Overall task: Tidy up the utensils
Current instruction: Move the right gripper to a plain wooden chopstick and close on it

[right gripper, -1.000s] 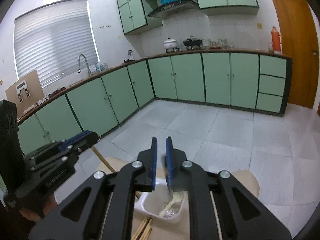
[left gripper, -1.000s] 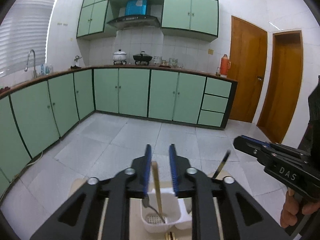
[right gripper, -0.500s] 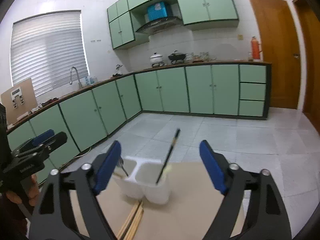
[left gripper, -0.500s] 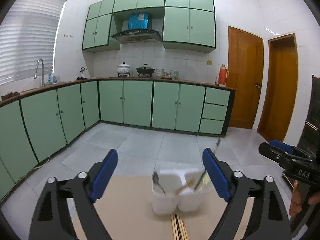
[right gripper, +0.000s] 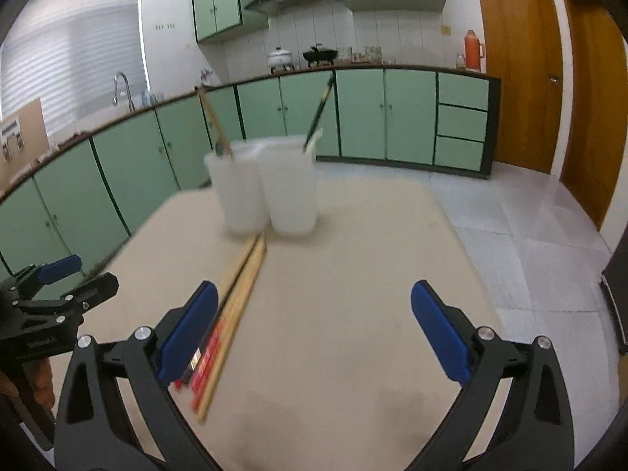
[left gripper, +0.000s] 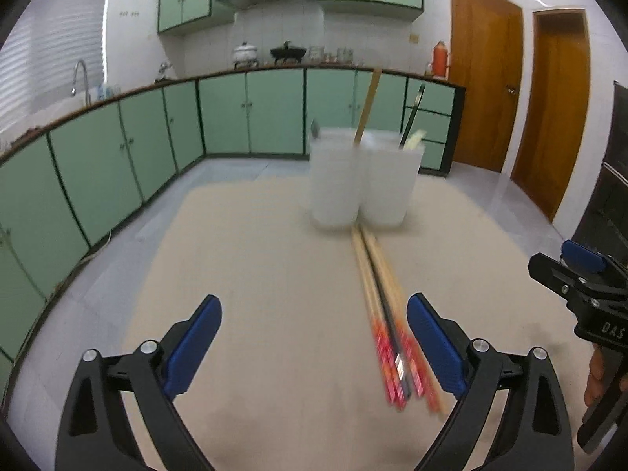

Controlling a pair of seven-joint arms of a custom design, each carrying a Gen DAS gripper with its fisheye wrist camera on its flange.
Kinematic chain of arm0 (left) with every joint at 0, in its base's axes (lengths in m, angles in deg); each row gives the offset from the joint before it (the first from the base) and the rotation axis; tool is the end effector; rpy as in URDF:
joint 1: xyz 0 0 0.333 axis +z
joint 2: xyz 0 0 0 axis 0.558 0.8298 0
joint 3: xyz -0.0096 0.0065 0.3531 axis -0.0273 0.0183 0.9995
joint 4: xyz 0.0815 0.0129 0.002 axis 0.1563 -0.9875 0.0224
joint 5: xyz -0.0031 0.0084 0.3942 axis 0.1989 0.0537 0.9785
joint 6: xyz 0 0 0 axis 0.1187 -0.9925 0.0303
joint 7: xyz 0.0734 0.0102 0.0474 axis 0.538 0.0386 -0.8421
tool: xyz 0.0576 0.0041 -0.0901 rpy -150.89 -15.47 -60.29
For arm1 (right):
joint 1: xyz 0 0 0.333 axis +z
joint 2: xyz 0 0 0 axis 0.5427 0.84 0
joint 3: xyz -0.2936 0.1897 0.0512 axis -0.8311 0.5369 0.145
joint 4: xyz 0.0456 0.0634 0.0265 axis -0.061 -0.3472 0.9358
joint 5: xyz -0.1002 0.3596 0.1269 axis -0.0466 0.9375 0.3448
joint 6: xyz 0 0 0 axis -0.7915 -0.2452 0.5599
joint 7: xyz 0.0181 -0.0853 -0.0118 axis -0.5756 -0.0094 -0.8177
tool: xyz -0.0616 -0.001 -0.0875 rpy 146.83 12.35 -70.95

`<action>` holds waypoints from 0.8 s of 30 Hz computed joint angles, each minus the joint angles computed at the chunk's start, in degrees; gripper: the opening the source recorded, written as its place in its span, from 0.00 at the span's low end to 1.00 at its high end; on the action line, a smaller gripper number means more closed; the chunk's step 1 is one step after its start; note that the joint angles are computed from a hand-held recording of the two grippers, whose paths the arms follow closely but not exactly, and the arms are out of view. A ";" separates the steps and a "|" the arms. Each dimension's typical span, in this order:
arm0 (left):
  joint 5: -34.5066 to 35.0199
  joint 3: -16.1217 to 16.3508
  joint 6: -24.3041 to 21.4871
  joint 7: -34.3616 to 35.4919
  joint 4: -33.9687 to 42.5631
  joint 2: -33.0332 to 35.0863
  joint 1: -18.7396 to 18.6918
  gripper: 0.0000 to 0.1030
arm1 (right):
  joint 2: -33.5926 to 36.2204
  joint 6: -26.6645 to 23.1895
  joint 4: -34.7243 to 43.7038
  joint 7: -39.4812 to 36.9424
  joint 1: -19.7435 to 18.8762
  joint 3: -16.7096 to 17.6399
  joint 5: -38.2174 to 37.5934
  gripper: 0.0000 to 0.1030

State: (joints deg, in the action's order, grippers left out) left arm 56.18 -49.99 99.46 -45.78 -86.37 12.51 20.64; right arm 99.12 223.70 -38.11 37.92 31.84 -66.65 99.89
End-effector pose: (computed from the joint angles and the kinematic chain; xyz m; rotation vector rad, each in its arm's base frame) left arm 0.6262 -0.2319 0.5669 -1.8735 1.3859 -0.6972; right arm 0.7093 0.0182 0.5630 -1.9086 1.1566 -0.4895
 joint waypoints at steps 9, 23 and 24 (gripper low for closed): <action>12.03 -0.89 0.27 -12.35 -8.28 -3.59 -0.83 0.91 | -5.94 1.51 -12.37 -8.57 1.31 0.12 6.90 0.82; 13.43 -2.25 -0.56 -16.35 -10.83 -5.58 0.87 0.91 | -8.99 1.74 -19.15 -6.07 6.21 -1.98 -1.68 0.54; 13.47 -2.27 -0.40 -16.47 -11.12 -5.75 0.93 0.91 | -8.95 2.32 -19.26 -5.44 6.52 -2.03 -2.82 0.53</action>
State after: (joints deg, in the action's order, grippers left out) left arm 69.64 -52.26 99.06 -62.24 -97.48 6.75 21.57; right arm 90.17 226.02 -57.37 32.49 38.36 -68.69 97.07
